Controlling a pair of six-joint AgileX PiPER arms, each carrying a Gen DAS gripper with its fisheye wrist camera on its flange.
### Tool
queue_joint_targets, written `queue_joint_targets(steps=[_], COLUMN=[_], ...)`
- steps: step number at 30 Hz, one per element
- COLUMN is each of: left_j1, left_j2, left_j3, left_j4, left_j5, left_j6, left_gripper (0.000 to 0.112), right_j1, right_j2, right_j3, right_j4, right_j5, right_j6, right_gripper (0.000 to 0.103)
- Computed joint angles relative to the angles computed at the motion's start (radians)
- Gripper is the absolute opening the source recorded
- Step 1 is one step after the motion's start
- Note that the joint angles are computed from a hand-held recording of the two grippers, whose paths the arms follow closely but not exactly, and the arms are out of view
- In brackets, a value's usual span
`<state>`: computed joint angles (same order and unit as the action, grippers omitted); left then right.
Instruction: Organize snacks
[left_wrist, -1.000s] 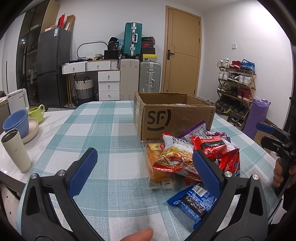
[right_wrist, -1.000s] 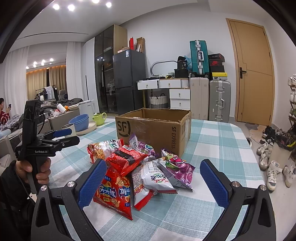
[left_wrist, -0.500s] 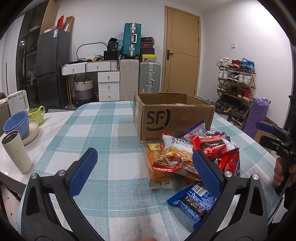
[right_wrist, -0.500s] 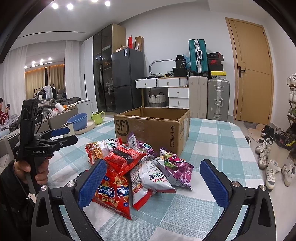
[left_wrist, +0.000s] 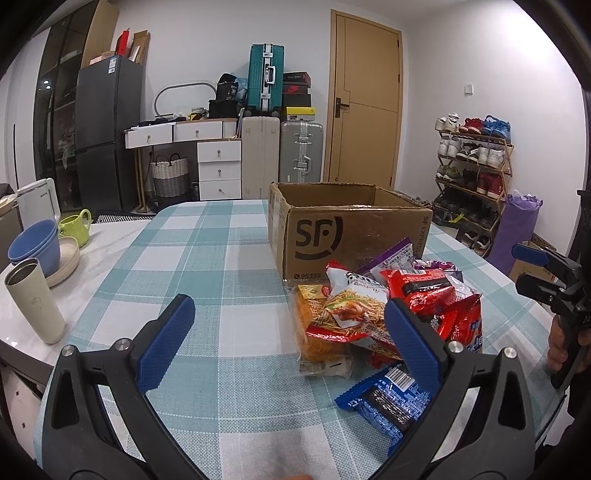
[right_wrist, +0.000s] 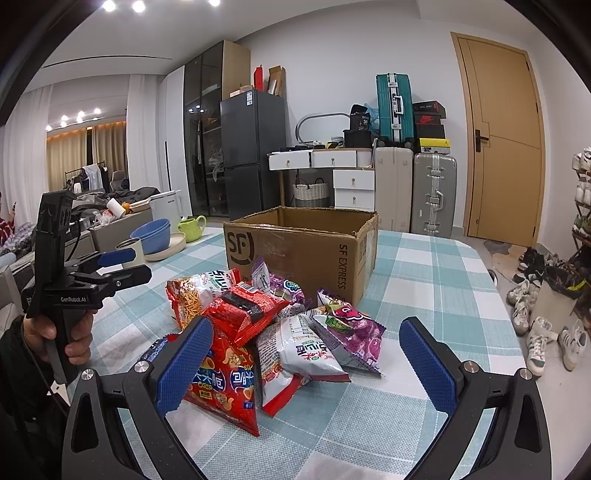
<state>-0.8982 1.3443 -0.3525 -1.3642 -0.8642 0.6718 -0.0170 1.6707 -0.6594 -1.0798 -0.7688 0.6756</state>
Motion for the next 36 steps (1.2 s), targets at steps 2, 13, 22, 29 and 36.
queue_joint_targets(steps=[2,13,22,29,36], left_j1=[-0.003,-0.011,-0.002,0.054,-0.025], left_j2=[0.006,0.026,0.013,-0.007,0.004], left_j3=[-0.006,-0.020,-0.025,-0.038,-0.069], left_j4=[-0.006,0.000,-0.040,-0.037,-0.113], left_j5=[0.000,-0.003,0.011,0.152,0.148], left_j6=[0.010,0.018,0.046,0.072,0.166], left_gripper=[0.102,0.102,0.102,0.102,0.102], right_j1=[0.001,0.016,0.030,0.044,0.103], right_j2=[0.001,-0.002,-0.006,-0.021,-0.022], right_j3=[-0.007,-0.009,-0.021,-0.071,-0.105], right_j4=[-0.008,0.005,-0.007,-0.144,-0.334], right_j5=[0.007,0.037,0.076,0.133,0.171], right_j6=[0.014,0.011,0.038,0.212,0.411], right_gripper=[0.103,0.103,0.103,0.103,0.102])
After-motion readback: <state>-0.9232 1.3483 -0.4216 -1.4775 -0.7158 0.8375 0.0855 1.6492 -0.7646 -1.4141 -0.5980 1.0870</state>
